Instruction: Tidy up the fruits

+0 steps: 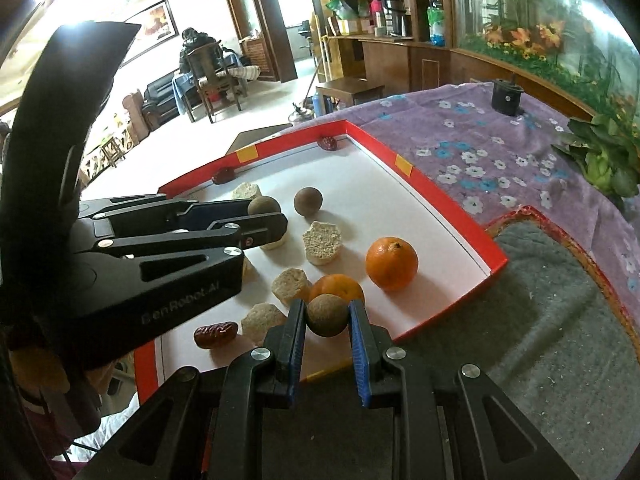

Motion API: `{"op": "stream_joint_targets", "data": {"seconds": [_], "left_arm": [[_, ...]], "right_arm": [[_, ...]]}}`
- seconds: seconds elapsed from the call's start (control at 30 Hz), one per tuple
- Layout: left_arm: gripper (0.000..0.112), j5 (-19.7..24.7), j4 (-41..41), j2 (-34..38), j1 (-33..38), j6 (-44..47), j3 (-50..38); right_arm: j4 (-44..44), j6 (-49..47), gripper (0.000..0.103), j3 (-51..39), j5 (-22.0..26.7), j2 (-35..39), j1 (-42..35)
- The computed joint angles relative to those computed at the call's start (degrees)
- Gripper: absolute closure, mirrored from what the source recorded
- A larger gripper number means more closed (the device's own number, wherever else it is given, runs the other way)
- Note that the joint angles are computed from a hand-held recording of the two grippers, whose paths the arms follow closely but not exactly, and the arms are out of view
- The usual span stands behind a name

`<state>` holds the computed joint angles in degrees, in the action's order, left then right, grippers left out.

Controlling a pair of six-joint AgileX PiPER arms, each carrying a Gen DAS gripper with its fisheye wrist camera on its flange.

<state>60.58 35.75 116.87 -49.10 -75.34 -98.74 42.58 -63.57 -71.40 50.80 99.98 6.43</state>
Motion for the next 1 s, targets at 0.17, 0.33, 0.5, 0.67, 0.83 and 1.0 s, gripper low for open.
{"op": "stream_joint_targets", "data": {"seconds": [0.17,0.33,0.5,0.67,0.83,1.0], "left_arm": [[0.089,1.67,0.2,0.95,0.06,1.36,-1.54],[0.089,2.26,-0.53,1.48,0.37,1.94,-2.25],[0.085,2.79,-0.96,1.99,0.35,2.31,-2.88],[0.059,1.36,0.65,1.12,-0.23,0.56,-1.35],[0.059,3.32,2.89,1.36,-1.34,-0.72,-1.61],[0.058,2.38,4.21,0.13,-2.52,-1.67,0.51]], "right_arm": [[0.99,0.14,0.082,0.63,-0.31,-0.19,0.44],[3.36,-0.27,0.082,2.39,-1.28,-0.87,0.13],[5.84,-1.25,0.075,3.25,0.11,-0.9,-1.1],[7.48,-1.51,0.073,4.57,0.13,-2.04,-1.93],[10.2,-1.8,0.068,8.52,-3.73,-5.28,-3.17],[11.92,-0.45,0.059,13.45,-9.83,-8.69,-2.74]]}}
